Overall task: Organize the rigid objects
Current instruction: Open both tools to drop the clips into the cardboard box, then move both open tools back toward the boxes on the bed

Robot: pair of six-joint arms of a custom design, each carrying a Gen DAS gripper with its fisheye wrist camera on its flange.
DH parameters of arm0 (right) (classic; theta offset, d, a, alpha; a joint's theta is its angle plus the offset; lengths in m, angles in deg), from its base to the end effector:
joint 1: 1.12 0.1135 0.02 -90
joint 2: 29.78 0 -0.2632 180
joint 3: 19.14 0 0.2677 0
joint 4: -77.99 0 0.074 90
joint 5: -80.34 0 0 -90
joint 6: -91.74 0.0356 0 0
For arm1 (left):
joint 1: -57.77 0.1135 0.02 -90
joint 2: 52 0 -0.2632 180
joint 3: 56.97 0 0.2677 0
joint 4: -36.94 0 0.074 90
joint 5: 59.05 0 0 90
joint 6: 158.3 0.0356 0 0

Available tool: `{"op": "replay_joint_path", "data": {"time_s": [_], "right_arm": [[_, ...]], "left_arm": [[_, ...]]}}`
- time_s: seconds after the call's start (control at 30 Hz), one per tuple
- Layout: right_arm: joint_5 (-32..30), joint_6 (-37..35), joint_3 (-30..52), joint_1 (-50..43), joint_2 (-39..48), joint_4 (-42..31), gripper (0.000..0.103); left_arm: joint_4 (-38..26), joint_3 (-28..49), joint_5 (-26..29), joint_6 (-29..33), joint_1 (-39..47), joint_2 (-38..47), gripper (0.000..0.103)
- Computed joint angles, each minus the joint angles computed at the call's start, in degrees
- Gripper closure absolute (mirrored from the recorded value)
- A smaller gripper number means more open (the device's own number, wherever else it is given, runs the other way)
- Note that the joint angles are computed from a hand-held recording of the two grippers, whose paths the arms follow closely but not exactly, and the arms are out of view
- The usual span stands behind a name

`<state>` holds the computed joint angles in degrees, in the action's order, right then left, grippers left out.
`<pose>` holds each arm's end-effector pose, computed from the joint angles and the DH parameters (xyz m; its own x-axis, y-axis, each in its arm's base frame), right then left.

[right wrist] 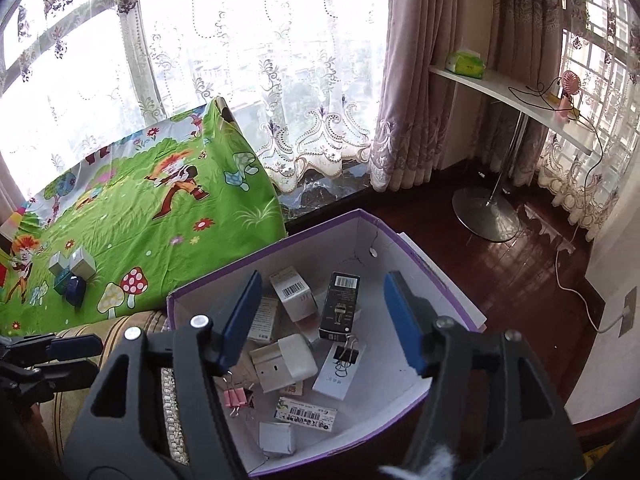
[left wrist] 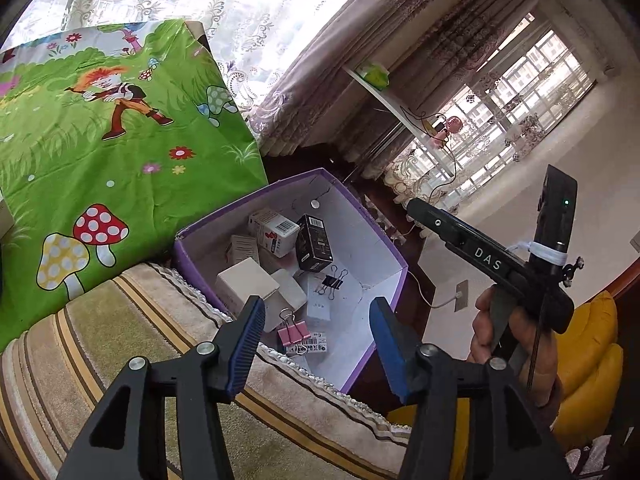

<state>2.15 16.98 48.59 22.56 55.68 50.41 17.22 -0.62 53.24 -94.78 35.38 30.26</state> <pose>0.3058 0.1261 0.2170 -0.6969 -0.0247 -0.7168 -0.0810 0.9957 0.0445 0.2724 -0.1268 0.1809 -0.8581 -0.0927 -0.5050 0.2403 0.7967 -0.5545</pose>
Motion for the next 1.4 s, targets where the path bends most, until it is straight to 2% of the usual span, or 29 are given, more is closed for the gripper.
{"op": "replay_joint_path", "data": {"time_s": [0.43, 0.73, 0.93, 1.1, 1.3, 1.4], "right_arm": [[-0.7, -0.6, 1.1, 2.6, 1.4, -0.2, 0.032], [0.1, -2.3, 3.4, 7.3, 3.4, -1.0, 0.032], [-1.1, -2.1, 4.6, 8.9, 4.9, -1.6, 0.032], [-1.3, -2.1, 5.3, 9.6, 5.6, -2.0, 0.031], [-1.9, -2.2, 6.4, 10.3, 6.6, -2.3, 0.030], [-2.2, -2.3, 7.0, 10.8, 7.2, -2.4, 0.028]], "left_arm": [[1.5, -1.7, 0.2, -1.5, 1.7, -1.9, 0.048], [0.8, -3.4, 0.2, -0.7, 7.5, -6.0, 0.048], [-3.3, -3.2, -4.8, 3.6, 13.5, -9.3, 0.048], [-7.6, -0.9, -5.1, 6.1, 20.3, -8.8, 0.047], [-14.0, 4.1, -5.5, 9.5, 27.6, -3.4, 0.047], [-14.8, 5.7, -5.9, 11.2, 31.0, 0.2, 0.047]]}}
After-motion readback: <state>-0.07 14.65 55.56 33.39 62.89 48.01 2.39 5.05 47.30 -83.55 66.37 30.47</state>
